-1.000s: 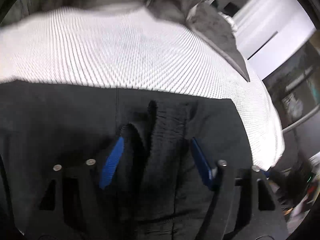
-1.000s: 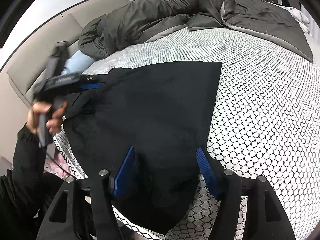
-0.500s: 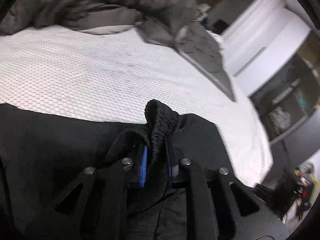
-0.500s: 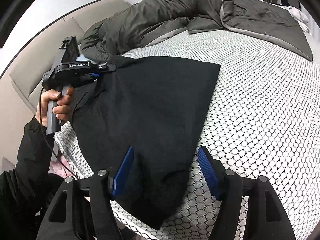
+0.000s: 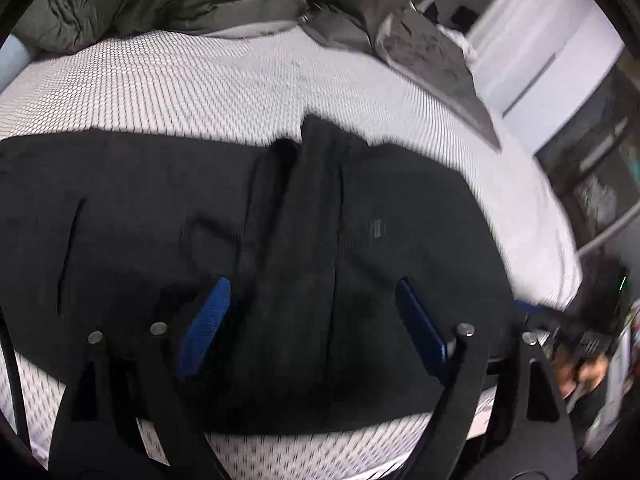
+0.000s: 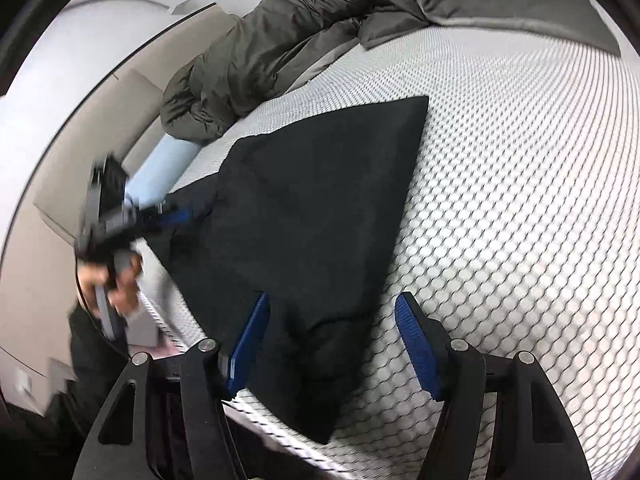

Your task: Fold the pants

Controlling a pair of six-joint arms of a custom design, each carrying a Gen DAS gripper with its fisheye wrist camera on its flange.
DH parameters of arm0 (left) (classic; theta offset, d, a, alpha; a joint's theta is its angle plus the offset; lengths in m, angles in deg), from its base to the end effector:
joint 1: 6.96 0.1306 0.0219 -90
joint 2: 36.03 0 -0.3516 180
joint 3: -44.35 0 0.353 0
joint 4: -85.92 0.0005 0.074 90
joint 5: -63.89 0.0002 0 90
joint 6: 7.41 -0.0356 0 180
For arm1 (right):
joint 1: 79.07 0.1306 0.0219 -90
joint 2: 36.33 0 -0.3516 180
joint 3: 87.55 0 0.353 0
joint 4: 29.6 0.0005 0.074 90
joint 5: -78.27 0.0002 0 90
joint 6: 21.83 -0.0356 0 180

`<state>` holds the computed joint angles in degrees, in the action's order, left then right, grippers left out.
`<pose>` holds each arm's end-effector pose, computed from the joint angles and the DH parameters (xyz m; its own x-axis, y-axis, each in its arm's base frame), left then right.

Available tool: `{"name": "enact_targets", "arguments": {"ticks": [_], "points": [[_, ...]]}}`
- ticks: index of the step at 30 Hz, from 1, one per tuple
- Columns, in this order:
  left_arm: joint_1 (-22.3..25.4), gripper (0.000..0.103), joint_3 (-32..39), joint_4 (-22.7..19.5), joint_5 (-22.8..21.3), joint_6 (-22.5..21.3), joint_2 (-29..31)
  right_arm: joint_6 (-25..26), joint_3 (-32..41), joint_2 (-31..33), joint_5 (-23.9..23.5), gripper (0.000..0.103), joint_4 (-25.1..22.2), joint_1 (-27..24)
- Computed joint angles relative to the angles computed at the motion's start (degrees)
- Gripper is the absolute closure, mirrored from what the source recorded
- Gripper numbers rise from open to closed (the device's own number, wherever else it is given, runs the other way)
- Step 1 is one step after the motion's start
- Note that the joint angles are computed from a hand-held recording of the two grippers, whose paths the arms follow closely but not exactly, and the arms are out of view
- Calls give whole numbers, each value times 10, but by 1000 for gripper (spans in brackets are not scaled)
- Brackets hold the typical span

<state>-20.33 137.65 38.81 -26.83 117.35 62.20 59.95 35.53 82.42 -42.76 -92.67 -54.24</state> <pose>0.4779 -0.1136 0.3617 -0.7577 -0.4059 -0.5110 -0.2536 0.9046 -0.3426 0.5344 0.2669 0.3761 -0.8540 -0.2601 -0.4506 -0.4855 0.7098 0.5103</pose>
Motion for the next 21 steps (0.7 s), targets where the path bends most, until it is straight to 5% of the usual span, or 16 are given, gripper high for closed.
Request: {"name": "enact_targets", "arguments": {"ticks": [3,5,8,10,13,17,21], "points": [[-32,21,-27,-45,-67,-17,-10,0,-20,-12,10,54,-10,3],[-45,20,-33,-56,-88,-24,-14,1,-45,-25,15,77,-14,6],[-54,21,-42,-53,-98,-12,-32,-10,-106,-56,-24,89,10,2],[-57,21,-64,-16,-81,-8,-59,-6,-128,-72,-39,89,17,0],[-79,19,-65,12,-115,-10,-76,22,-135,-84,-15,86,2,7],[-123,16,-23,33,-143,-28,-50,4,-144,-94,-12,55,32,3],[-146,15,40,11,-149,-81,8,-12,-146,-83,-33,58,42,0]]}}
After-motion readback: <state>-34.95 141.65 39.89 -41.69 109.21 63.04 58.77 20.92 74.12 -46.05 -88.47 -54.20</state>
